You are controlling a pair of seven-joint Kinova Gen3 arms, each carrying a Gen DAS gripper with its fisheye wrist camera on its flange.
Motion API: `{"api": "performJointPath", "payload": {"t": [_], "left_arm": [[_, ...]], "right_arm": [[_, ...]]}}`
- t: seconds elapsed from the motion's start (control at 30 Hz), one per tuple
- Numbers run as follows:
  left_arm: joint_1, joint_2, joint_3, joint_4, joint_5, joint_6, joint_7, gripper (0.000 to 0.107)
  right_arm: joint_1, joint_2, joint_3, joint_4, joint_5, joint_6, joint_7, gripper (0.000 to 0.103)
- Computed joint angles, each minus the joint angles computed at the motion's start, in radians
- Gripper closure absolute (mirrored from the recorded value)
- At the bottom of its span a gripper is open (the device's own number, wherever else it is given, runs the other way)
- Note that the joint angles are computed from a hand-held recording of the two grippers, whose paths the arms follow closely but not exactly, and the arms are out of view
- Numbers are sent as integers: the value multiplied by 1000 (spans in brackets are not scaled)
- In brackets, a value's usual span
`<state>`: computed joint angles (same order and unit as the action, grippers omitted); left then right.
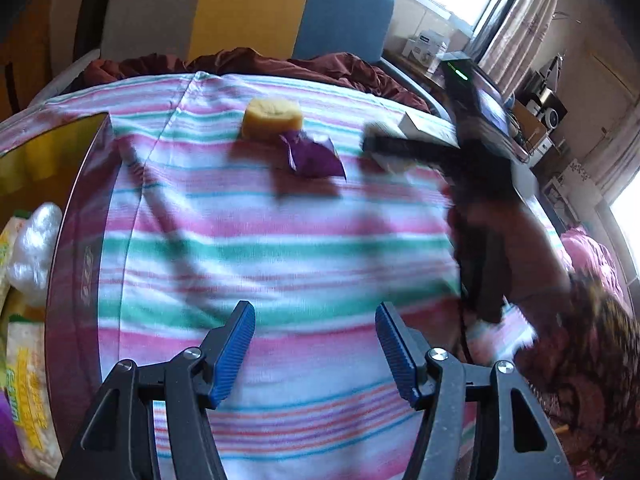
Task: Organize objects
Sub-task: 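Grasp the cream knit sock with the right tool while the left tool grasps the purple packet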
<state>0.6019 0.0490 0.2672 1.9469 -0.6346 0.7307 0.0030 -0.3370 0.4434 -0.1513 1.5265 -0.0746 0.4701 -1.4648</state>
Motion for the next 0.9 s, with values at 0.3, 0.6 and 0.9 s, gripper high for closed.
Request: {"api": "performJointPath", "payload": {"t": [0.3, 0.6, 0.9], "left_arm": [[-29, 133, -87, -161, -9, 60, -77, 40], [-19, 272, -178, -311, 1, 82, -189, 34], [63, 327, -270, -315, -102, 64, -161, 58]], "right_arm": [[29, -123, 26, 205, 22, -124, -33, 50], [45, -127, 22, 234, 15, -154, -56, 49], [53, -129, 12, 249, 19, -177, -61, 49]]}}
